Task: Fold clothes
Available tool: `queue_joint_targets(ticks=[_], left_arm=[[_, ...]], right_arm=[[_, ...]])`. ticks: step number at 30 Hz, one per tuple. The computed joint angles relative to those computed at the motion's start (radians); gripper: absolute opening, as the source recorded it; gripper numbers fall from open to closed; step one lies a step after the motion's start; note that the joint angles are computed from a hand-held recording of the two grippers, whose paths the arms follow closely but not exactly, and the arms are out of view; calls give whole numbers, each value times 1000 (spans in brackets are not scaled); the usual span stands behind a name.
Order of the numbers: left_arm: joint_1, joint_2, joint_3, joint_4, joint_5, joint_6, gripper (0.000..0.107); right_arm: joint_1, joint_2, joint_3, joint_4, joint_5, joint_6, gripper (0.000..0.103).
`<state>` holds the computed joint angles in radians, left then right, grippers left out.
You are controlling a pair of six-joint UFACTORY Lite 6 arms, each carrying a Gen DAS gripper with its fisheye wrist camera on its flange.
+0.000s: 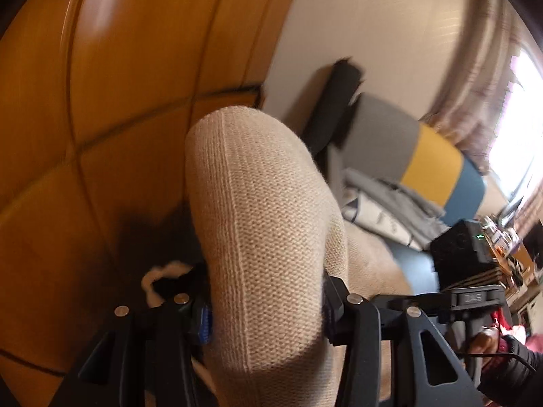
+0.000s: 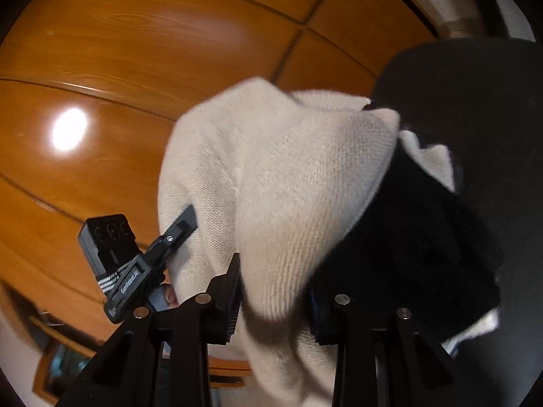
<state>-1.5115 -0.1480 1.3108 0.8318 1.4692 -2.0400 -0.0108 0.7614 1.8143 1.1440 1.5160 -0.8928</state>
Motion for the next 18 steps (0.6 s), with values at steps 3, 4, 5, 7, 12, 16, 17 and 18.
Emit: queue_joint_targets(ticks=[3,4,5,7,12,16,17,18], left_arm=[[57,-145,-252,-31,-114,-85,50],[64,-190,-324,-23,-144,-129,50],[67,-202,-354,-14,-161,-140,51],[73,-167,-341,-9,-167,-112,52],[75,-107,-251,-38,-143,-32,54],[79,-42,-116,-89,-95,59,54],[82,-27,-87,-99,-84,75,54],[84,-15,-65,-107,-75,86,54]], right_arm=[[24,77,49,-30,-81,24,33],[26,108,70,-43,-97,27,33],[28,141,92,-55,-111,31,32],[20,243,227,-63,-95,65,32],[14,462,558,-73,-56,178,31],[34,523,739,-117,-54,238,31],[33,522,755,-113,-57,238,31],[34,522,776,-115,-59,241,31]])
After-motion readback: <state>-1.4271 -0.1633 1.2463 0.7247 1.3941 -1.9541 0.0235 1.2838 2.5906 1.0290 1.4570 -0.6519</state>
